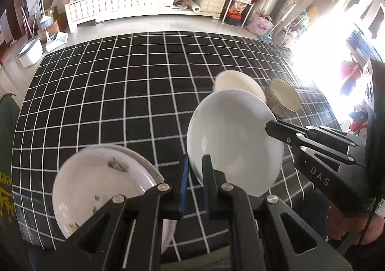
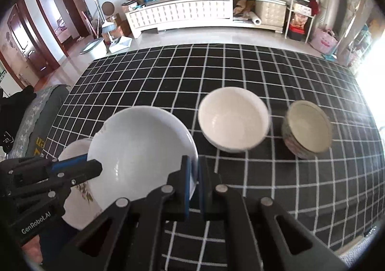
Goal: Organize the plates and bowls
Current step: 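Carry the white bowl with the left gripper beside the plate stack and release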
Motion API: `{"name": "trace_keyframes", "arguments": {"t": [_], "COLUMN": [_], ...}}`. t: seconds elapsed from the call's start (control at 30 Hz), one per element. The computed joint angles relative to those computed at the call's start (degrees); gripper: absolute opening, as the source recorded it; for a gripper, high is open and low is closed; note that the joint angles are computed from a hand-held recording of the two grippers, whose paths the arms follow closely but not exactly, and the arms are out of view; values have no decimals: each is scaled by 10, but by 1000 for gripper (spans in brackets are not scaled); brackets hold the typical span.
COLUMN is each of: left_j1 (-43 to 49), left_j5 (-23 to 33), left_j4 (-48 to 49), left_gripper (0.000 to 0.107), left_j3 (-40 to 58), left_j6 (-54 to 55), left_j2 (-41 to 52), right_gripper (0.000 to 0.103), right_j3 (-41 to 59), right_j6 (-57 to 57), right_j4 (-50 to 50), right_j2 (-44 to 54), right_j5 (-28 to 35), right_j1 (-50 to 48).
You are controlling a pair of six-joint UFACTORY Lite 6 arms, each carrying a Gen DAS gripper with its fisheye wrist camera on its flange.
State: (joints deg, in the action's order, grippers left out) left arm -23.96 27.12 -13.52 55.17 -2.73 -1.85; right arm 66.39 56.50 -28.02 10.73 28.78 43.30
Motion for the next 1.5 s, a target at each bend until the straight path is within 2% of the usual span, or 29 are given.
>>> {"name": "trace_keyframes", "arguments": {"t": [0.13, 0.53, 0.93, 1.2, 1.33, 1.4, 1.5], "left_j1": [-45, -128, -134, -123, -121, -116, -118], "left_j5": [-4, -40, -85, -91, -99, -98, -97], "left_j4": [34, 111, 42, -17, -13, -36, 24], "left_gripper": [9, 9, 9, 9, 9, 9, 9], "left_j3": [-43, -112, -133, -118, -119, -122, -126], "left_j6": [-66, -216, -169, -108, -107, -85, -139], "left_j2": [-41, -42, 20, 50, 55, 48, 28], "right_gripper": [9, 9, 9, 9, 9, 9, 9], "right_j3": [-48, -158, -195, -203, -201, -200, -196], "right_j6": [33, 89, 64, 43, 20, 46, 65], "right_j4": [-16, -4, 52, 65, 86, 58, 35], "right_j2": [-39, -74, -32, -36, -34, -36, -43], "right_j5": [-2, -49, -106, -113, -121, -114, -99], "right_j1": [6, 26, 16, 2, -4, 1, 4]}}
